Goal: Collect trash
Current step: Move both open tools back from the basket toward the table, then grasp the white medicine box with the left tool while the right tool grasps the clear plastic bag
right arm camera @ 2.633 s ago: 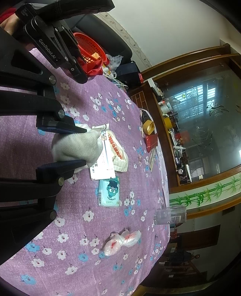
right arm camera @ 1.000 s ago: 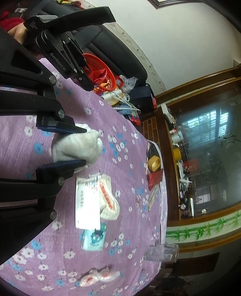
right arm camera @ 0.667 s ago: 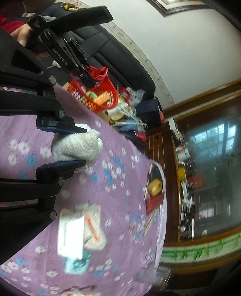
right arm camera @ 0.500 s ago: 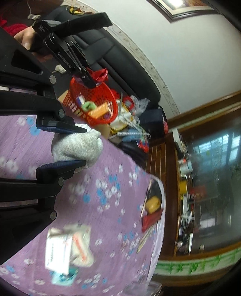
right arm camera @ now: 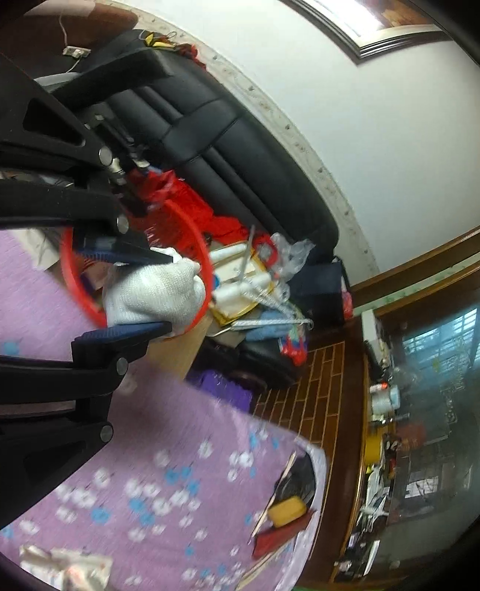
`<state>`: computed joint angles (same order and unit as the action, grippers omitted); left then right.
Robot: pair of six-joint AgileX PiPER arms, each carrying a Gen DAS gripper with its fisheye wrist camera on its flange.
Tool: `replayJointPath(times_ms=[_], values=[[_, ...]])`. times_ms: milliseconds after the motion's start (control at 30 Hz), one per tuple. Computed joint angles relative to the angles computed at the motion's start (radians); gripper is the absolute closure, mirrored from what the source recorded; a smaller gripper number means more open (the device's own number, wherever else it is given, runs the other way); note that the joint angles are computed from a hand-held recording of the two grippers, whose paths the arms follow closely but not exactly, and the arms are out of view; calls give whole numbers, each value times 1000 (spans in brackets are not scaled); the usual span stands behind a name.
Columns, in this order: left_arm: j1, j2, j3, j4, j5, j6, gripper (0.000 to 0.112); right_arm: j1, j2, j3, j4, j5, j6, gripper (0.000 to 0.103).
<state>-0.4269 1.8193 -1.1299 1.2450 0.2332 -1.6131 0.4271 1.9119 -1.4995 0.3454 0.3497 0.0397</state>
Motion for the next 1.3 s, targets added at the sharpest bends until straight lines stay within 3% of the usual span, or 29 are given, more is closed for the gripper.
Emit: replayJointPath(times_ms=[167, 400, 533, 633, 700, 767, 900, 967, 1100, 1167, 1300], values=[[-18, -12, 28, 173, 17, -176, 45, -24, -35, 62, 102, -41, -93, 56], [-118, -33, 46, 223, 30, -232, 45, -91, -239, 396, 342, -130, -339, 54], [-208, -21, 14, 121, 47, -108, 45, -160, -376, 609, 617, -156, -622, 54], [-294, 3, -40, 17, 82, 15, 45, -244, -484, 752, 841, -131, -853, 54], [-348, 25, -85, -46, 105, 97, 45, -334, -566, 852, 977, -89, -1008, 54], [-396, 53, -139, -123, 129, 198, 45, -443, -641, 928, 995, -33, -1060, 54], [-504, 137, -300, -322, 189, 497, 45, -828, -739, 1028, 982, 235, -1193, 54], [-554, 186, -391, -419, 210, 659, 40, -1028, -770, 1059, 944, 311, -1210, 54], [-633, 347, -661, -671, 294, 1059, 35, -1428, -736, 1053, 893, 506, -1294, 54], [-651, 446, -836, -804, 377, 1259, 35, -1621, -682, 1031, 865, 638, -1378, 52], [-688, 675, -1236, -951, 554, 1567, 35, -1813, -617, 993, 829, 745, -1433, 51]])
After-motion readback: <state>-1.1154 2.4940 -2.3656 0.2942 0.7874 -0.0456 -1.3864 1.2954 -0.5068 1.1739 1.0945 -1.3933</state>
